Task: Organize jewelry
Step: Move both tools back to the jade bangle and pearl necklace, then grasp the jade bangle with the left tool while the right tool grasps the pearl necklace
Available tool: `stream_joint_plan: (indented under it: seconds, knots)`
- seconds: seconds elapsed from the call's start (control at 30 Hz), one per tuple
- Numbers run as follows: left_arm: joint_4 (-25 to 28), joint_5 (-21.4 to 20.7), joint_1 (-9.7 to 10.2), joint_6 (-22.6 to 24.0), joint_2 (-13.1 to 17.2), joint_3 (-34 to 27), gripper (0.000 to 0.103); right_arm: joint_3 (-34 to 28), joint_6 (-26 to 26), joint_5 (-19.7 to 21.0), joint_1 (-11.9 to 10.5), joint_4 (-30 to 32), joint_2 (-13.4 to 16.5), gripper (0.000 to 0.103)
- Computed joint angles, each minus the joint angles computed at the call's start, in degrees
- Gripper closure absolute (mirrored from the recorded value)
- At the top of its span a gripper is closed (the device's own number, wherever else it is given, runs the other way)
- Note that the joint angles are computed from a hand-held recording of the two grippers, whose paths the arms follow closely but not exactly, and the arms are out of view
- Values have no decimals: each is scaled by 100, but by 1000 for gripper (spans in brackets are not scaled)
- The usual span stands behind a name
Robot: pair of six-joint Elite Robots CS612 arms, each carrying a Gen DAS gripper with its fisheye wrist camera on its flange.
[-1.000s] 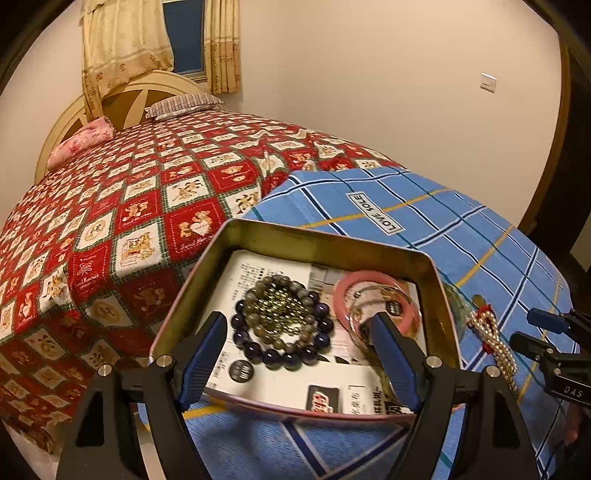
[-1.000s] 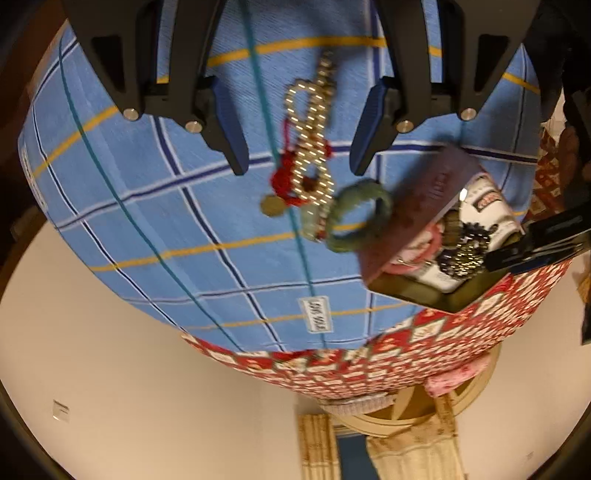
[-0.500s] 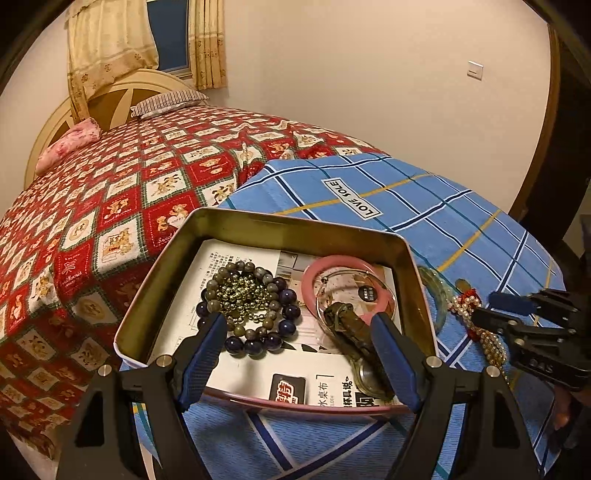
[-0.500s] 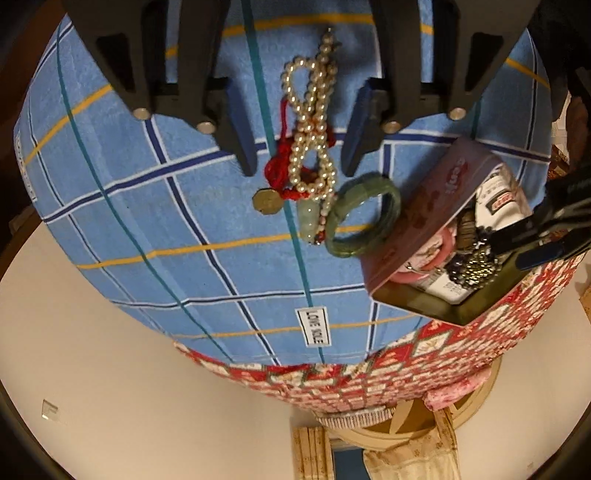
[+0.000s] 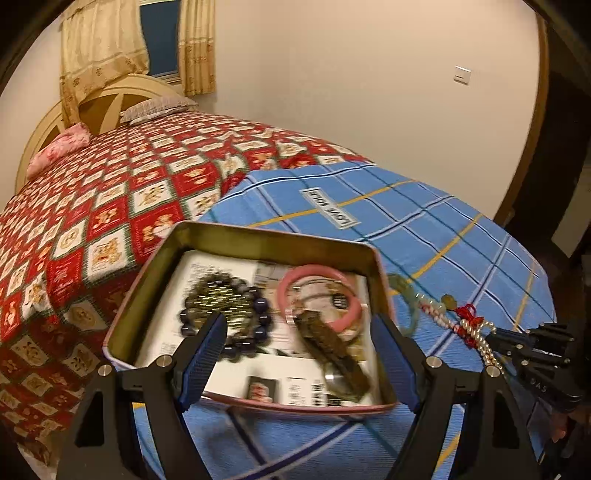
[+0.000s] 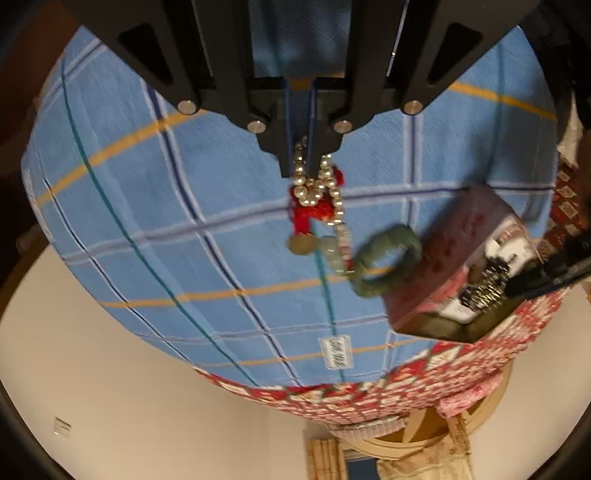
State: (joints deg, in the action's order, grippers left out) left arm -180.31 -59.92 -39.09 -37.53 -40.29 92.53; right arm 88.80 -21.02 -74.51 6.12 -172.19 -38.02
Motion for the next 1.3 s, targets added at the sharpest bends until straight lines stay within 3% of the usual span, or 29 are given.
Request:
stream_joint_plan:
  seconds: [0.1, 0.17, 0.27, 0.33, 0.37, 0.53, 0.6, 0.83, 0.9, 0.93, 1.07, 1.3]
  knots:
    - [34, -65, -79, 284, 55, -144, 23, 67, 147, 30, -66, -62, -16, 95]
    - [45, -61, -146, 524, 100, -253, 23, 123, 347, 282, -138, -210, -32, 95]
    - [90, -63, -217, 791, 167, -412, 24, 115, 539, 204, -167, -315, -17, 94]
    - [179, -139, -237, 944, 222, -533, 39, 110, 714, 112, -186, -387, -2, 90]
    - [277, -212, -239, 993, 253, -607, 42, 119, 763, 104, -207, -406, -3, 87]
    - [649, -506, -228, 1105, 442, -956, 46, 203, 793, 385, -279, -527, -30, 81]
    - [815, -587, -220, 1156, 504, -1079, 52, 243, 802, 502, -299, -588, -41, 70]
    - [1382, -814, -150, 1119, 721, -1503, 58, 287, 876, 636, -313, -781, -37, 62]
    - [1480, -751, -154, 1184, 772, -1600, 59, 317, 921, 651, -319, -869, -41, 48]
    - [1511, -747, -153, 1178, 787, -1632, 60, 328, 949, 657, -321, -925, -39, 46]
    - [1609, -714, -153, 1132, 817, -1706, 60, 344, 1033, 736, -347, -1037, -31, 45]
    - [1326, -725, -135, 1011, 745, -1526, 62, 372, 1286, 777, -408, -1188, -8, 40]
